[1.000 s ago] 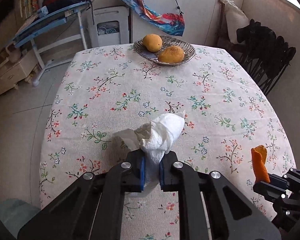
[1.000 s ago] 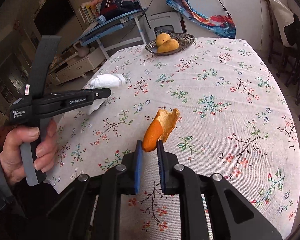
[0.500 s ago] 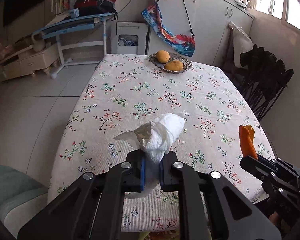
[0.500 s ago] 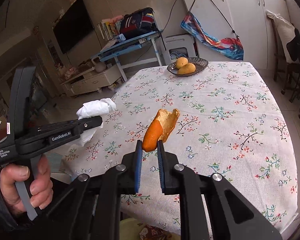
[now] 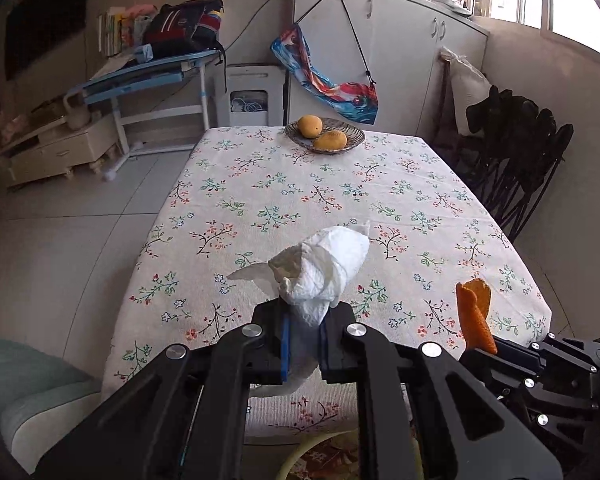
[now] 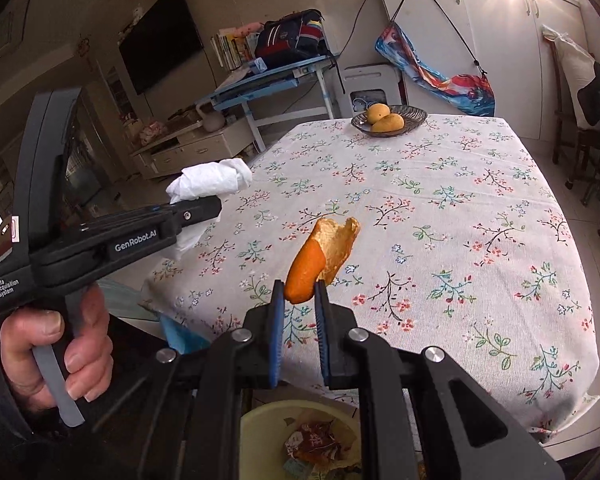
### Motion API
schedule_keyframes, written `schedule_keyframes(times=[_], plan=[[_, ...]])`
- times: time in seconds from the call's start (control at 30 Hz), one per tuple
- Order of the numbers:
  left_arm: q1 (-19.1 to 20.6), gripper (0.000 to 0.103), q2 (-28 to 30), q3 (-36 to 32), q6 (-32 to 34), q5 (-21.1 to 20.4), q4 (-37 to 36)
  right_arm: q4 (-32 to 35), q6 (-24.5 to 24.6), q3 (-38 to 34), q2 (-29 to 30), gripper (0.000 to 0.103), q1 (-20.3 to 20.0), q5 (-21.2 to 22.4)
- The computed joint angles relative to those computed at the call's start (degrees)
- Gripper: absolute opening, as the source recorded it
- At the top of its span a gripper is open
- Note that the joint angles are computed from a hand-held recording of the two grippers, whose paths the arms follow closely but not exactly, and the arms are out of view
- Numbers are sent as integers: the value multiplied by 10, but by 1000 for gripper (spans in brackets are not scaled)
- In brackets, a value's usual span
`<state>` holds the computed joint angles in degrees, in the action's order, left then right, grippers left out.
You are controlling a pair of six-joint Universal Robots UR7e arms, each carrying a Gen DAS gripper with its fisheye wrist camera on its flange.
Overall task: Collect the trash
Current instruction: 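Carry the peel and tissue over the yellow bucket with both grippers, then open the right gripper to drop the peel while the left gripper releases the tissue into the bucket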
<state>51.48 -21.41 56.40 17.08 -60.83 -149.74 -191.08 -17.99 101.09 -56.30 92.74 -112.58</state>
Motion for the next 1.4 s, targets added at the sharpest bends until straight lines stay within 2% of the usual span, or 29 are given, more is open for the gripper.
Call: schedule_keyframes(times=[0.17, 0.27, 0.43, 0.5, 0.57, 0.6, 0.67, 0.77, 0.8, 0.87, 0.97, 1.1, 1.2, 1.3, 1.37, 1.4], plan=[[-2, 11, -16, 29, 2, 2, -14, 50, 9, 23, -12, 16, 4, 13], [-2, 11, -27, 48, 1, 2, -22, 126, 23, 29, -16, 17, 6, 9], [-4, 11, -43, 80, 2, 1, -36, 253, 53, 20, -5, 17, 6, -24], [-5, 11, -50, 95, 2, 0, -41, 298, 69, 11, -1, 20, 3, -27], [-7, 11, -57, 110, 4, 0, -48, 308, 78, 8, 2, 29, 3, -38], [-8, 11, -62, 119, 5, 0, -52, 307, 79, 9, 2, 29, 3, -40], [-9, 11, -68, 132, 4, -1, -55, 286, 79, 16, -2, 30, 4, -40], [-10, 11, -78, 151, 1, -1, -55, 211, 75, 37, -11, 35, 7, -46], [-11, 11, -81, 157, 0, -2, -54, 174, 70, 48, -13, 36, 10, -49], [-13, 11, -89, 174, 1, 0, -55, 96, 57, 56, -10, 48, 17, -64], [-17, 11, -103, 205, -2, -3, -48, -23, 38, 73, -11, 55, 24, -76], [-24, 11, -125, 255, -8, -4, -31, -139, 34, 90, -12, 61, 25, -81], [-30, 11, -139, 287, -14, -3, 1, -184, 37, 96, -12, 62, 23, -79], [-34, 11, -149, 306, -30, 0, 57, -201, 39, 98, -14, 63, 22, -75], [-35, 17, -151, 305, -40, -6, 119, -206, 42, 99, -13, 64, 20, -71], [-36, 24, -151, 306, -44, -4, 140, -207, 44, 98, -12, 64, 18, -69]])
